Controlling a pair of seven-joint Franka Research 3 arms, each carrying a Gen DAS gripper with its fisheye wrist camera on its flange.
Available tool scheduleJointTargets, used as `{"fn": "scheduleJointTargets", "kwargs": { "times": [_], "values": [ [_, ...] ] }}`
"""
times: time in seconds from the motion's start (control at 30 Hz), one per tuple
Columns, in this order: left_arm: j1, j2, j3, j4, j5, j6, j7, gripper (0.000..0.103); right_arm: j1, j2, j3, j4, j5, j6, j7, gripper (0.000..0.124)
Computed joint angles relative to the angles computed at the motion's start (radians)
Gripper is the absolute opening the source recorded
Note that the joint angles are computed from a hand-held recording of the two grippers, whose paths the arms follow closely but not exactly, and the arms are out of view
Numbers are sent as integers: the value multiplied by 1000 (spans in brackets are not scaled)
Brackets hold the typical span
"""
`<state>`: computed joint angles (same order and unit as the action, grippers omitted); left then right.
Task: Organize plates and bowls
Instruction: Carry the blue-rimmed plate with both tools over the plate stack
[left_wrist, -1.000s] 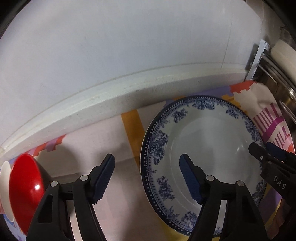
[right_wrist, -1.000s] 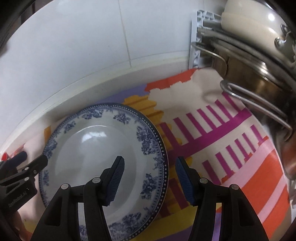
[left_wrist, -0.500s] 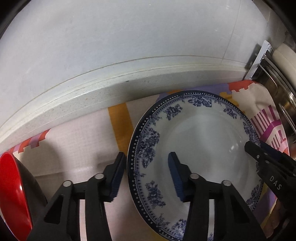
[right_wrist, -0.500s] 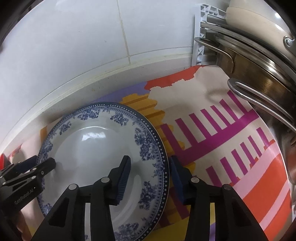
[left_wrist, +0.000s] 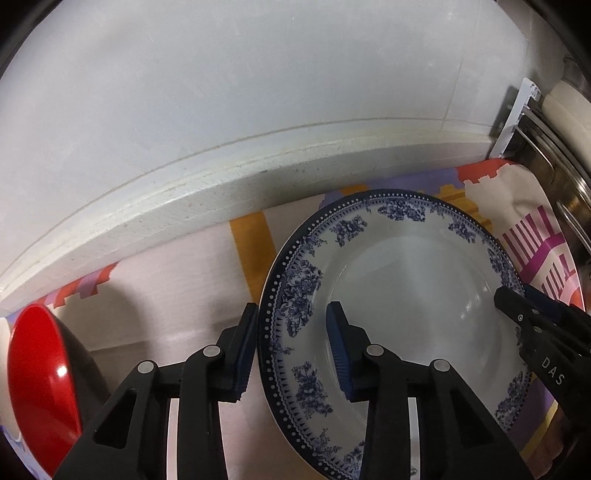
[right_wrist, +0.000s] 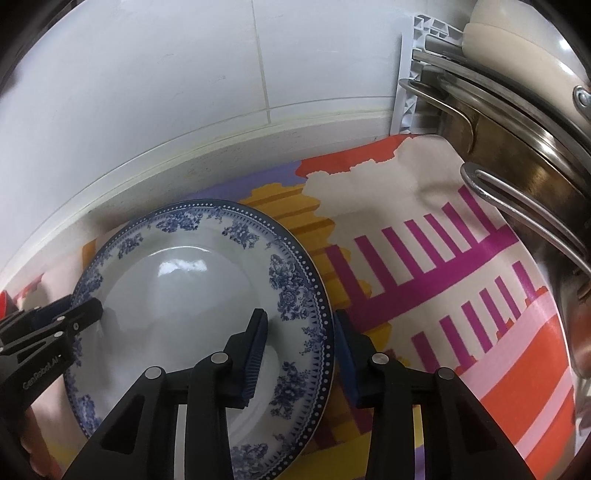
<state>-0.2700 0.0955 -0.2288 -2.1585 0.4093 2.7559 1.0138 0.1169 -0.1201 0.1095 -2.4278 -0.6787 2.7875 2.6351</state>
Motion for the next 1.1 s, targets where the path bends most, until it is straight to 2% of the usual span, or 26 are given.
{"fn": "scheduleJointTargets", "kwargs": {
  "times": [0.17, 0.37, 0.7, 1.1],
  "values": [
    [3, -52, 0, -53, 16, 27, -12, 37, 0, -41, 15, -30, -4, 3, 20, 37],
    [14, -144, -4, -139, -20, 62, 7, 37, -16, -104, 64, -56, -40, -30, 54, 37],
    [35, -390, 6, -324, -42, 106, 15, 37, -18, -259, 155, -116, -3, -68, 60, 37],
    [19, -712, 61, -538, -133, 39, 42, 37, 21, -403, 289, -131, 79, -142, 18, 37]
  ]
}}
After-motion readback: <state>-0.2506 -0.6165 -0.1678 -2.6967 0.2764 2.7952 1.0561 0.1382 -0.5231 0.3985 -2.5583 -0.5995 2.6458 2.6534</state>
